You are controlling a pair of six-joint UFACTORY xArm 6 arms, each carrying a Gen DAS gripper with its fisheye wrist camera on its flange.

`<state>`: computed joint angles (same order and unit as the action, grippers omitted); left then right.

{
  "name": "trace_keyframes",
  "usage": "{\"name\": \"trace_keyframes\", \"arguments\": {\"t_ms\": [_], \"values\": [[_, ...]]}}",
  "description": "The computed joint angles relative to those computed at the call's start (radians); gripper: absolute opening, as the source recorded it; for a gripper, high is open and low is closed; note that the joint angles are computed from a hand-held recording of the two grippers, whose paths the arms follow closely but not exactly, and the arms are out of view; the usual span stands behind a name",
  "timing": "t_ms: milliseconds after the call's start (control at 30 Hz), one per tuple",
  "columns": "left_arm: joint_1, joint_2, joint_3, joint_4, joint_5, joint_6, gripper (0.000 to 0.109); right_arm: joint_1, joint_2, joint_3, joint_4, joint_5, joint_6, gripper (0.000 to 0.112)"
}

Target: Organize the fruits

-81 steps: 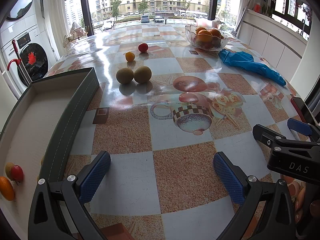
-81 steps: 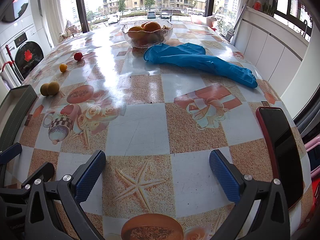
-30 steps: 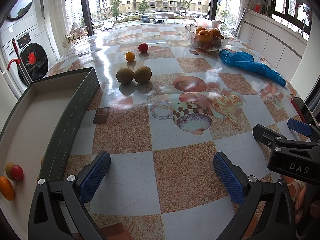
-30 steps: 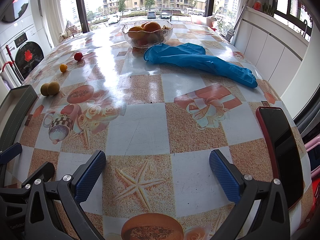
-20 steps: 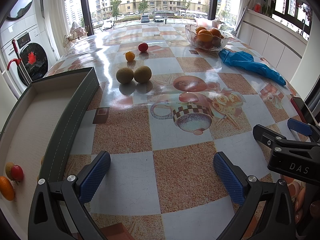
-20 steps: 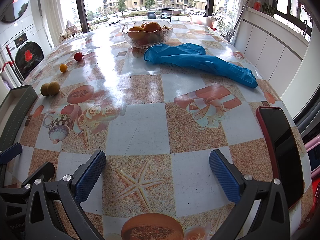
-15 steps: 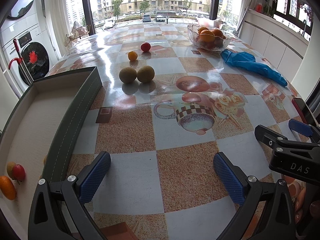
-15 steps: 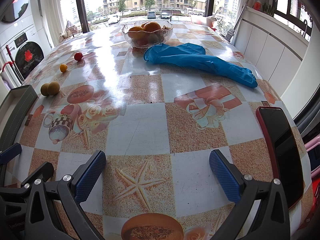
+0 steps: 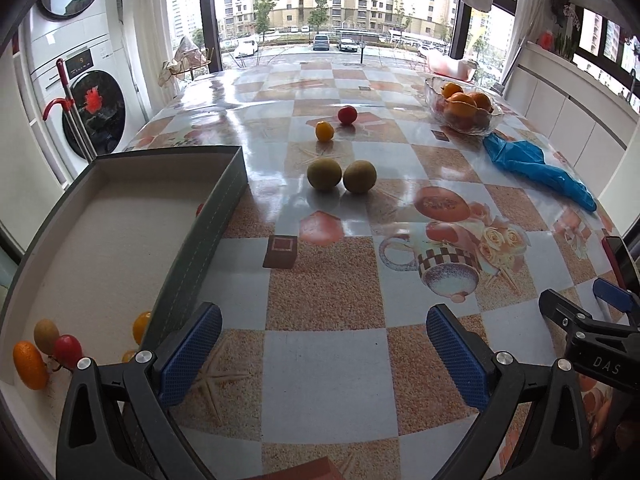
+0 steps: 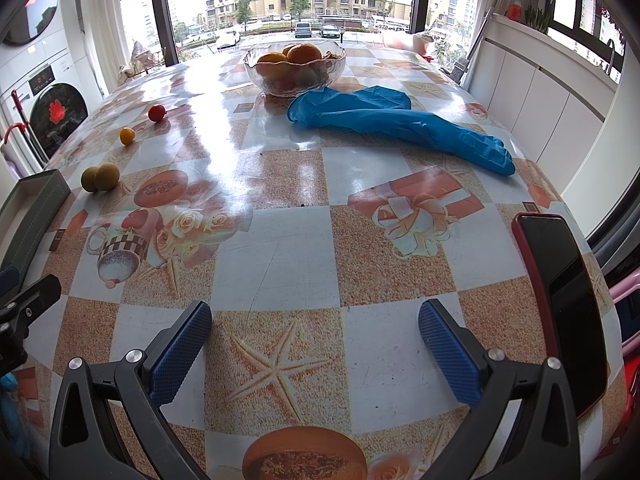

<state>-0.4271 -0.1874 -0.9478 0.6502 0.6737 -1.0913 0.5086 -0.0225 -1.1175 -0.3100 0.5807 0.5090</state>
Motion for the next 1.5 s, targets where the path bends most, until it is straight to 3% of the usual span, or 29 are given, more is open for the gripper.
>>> {"name": "trace_keyframes", "arguments": {"t_ms": [200,333,1500], "values": [[-0.069,0.052,-0.037,0.045,0.022,0.078,0.103,0.000,0.001,-0.001,-0.001,0.000,0.001,0.103],[-0.018,0.028,0.013,-0.085,-0.081,0.138,0.103,0.000,0.000,0.000,-0.001,0.000,0.001,0.103],[-0.031,0.038,0.002,-0.064,-0.065,0.115,0.103,0.001,0.001,-0.002,0.000,0.002,0.001,0.103]]}}
